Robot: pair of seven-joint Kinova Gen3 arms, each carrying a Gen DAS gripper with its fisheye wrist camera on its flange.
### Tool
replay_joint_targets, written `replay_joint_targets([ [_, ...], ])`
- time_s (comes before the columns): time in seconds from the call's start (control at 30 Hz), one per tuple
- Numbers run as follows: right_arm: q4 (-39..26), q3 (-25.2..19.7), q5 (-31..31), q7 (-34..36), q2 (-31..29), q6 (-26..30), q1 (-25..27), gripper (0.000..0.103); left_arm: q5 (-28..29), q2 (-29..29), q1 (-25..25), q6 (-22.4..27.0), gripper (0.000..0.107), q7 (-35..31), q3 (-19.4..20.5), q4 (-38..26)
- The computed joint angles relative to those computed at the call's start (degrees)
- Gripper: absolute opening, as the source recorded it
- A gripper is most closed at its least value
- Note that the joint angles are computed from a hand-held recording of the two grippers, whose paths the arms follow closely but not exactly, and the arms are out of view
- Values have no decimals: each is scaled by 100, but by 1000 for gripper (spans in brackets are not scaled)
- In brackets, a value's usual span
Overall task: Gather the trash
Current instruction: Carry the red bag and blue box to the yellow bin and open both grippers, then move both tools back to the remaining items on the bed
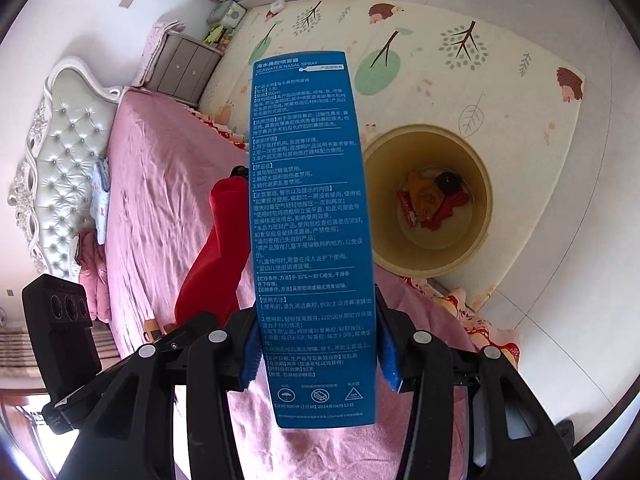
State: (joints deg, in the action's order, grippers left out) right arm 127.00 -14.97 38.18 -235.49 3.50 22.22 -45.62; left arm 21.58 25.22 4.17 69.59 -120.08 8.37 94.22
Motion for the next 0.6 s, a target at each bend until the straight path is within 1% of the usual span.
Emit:
replay_joint_targets([
  [0.13,59,41,-80,166,-42,5,123,46,149,279,146,131,13,235,93,-311],
  [0.17,55,44,-208,319,-56,47,173,47,177,325,181,121,19,261,119,-385],
  [0.2,37,-59,-313,397,-59,154,301,48,137,346,263,58,34,296,132,-457],
  [0.23,51,-60,-353,381,-78,237,330,53,88,343,335,-46,45,332,131,-500],
  [0.27,98,27,-328,272,-129,281,253,56,72,327,377,-141,64,379,129,-526],
  [0.3,157,8,-242,118,-178,302,274,58,79,319,386,-192,70,437,124,-549],
  [0.4,211,-124,-241,16,-308,457,382,58,122,478,371,2,73,632,150,-794],
  [0.5,205,-264,-319,22,-372,543,476,58,76,446,341,-22,74,546,178,-777],
  [0.6,126,-334,-483,234,-344,562,531,58,-61,371,376,-18,77,471,164,-711],
])
